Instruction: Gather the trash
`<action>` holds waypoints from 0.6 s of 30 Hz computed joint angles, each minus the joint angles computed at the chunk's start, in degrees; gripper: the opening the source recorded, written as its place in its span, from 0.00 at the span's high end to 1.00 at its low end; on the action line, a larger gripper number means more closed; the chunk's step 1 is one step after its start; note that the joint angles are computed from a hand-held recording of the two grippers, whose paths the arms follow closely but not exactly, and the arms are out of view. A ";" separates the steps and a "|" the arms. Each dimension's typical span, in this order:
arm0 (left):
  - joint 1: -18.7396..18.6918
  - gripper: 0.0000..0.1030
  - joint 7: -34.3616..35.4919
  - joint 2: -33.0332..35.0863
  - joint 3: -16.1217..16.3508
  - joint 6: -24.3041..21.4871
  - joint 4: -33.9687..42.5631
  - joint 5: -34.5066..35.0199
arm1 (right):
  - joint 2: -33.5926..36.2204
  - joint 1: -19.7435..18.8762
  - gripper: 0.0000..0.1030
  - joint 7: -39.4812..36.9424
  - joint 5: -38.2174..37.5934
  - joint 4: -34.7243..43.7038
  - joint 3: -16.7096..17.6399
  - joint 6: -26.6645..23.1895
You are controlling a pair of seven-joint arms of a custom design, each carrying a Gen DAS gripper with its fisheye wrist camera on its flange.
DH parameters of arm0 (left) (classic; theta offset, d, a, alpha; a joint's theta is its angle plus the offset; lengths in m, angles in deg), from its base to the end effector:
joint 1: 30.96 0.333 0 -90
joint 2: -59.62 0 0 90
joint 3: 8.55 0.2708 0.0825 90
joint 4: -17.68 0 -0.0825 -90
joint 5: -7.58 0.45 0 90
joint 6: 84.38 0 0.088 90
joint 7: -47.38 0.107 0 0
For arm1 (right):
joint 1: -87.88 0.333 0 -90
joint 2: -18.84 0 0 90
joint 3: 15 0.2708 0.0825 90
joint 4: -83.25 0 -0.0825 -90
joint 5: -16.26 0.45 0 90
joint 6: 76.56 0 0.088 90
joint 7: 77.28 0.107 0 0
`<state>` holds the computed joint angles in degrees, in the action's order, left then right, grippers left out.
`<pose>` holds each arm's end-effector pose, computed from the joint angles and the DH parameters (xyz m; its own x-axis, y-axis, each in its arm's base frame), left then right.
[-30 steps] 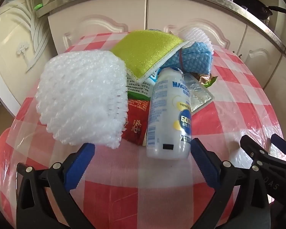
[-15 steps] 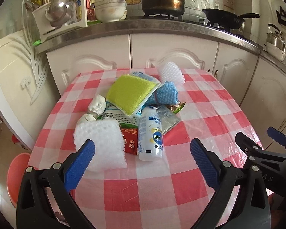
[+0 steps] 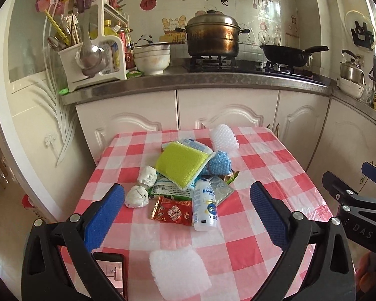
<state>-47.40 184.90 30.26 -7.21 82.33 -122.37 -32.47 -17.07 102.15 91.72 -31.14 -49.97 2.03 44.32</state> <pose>0.5146 -0.0975 0.5269 -0.4501 -0.8922 -0.0363 -0.4387 0.2564 -0.8613 0.4335 0.2396 0.5694 -0.5217 -0.8530 0.0135 -0.4602 0.2681 -0.8464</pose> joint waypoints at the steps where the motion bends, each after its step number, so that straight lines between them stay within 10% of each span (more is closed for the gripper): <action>1: -0.38 0.05 0.50 -0.44 0.58 0.23 -0.06 -0.57 | -0.02 -0.05 0.03 0.09 -0.29 0.26 0.27 -0.14; 18: -0.79 0.04 4.37 -2.48 2.54 -0.28 0.04 -4.54 | -0.48 1.14 0.03 0.78 -2.81 2.46 1.94 -1.95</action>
<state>-48.19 189.26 27.78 -4.67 82.05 -122.33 -37.00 -17.56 103.29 92.50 -33.95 -47.50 3.97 42.37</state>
